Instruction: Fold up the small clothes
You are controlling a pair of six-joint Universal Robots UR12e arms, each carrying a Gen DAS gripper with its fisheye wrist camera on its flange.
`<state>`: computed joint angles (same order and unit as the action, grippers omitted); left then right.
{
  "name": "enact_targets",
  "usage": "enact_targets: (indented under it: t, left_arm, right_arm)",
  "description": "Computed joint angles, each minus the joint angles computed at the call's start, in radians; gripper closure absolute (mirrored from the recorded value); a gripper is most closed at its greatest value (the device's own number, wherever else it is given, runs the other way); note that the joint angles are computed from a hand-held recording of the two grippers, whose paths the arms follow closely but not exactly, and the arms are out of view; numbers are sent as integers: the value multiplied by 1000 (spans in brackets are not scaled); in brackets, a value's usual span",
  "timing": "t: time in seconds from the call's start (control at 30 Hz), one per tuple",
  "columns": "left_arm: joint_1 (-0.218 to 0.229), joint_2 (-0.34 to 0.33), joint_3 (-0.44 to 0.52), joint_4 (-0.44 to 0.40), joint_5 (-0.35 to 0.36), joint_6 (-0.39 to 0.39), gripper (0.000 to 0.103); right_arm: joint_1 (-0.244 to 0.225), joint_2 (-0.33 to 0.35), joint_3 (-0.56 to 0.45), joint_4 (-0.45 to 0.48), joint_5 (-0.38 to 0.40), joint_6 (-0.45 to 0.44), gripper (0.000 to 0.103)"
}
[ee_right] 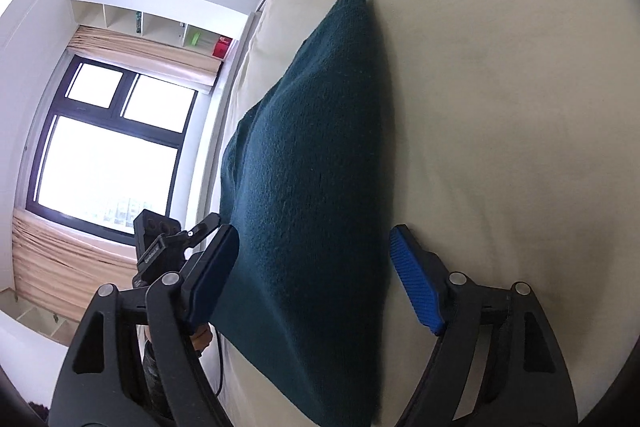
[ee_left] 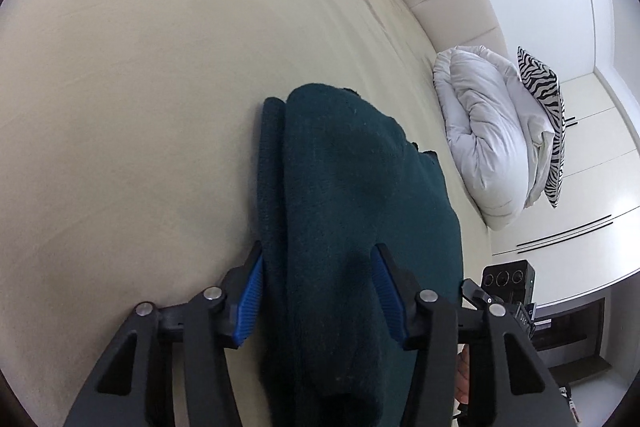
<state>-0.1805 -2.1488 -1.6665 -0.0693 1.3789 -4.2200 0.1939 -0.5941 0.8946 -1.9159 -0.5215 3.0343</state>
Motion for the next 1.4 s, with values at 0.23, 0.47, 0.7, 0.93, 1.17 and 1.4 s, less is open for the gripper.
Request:
enact_targets:
  t: [0.23,0.47,0.7,0.93,1.17,1.4]
  left_arm:
    - [-11,-7,13,-7,2,-4,78]
    - [-77,54,10,-33,76,41,80]
    - [-169,85,4,-30,118,76,79]
    - [-224,59,13,-22,97,60,79]
    - [-219,24,-20,-20,64,-14,75]
    - [-223,23,-35,10,72,-4,73]
  right_arm:
    - [7,-18,19,-9,-79,-15,54]
    - [-5,-128,164,-123,-114,-32,61]
    - [-59,-322,427,-200,-81,-119,61]
    - [-133,-453,635,-223,-58,-144,61]
    - [-151,-446,709,-249,-103,-99,61]
    - [-174,-421,738,-307,9,-76,61]
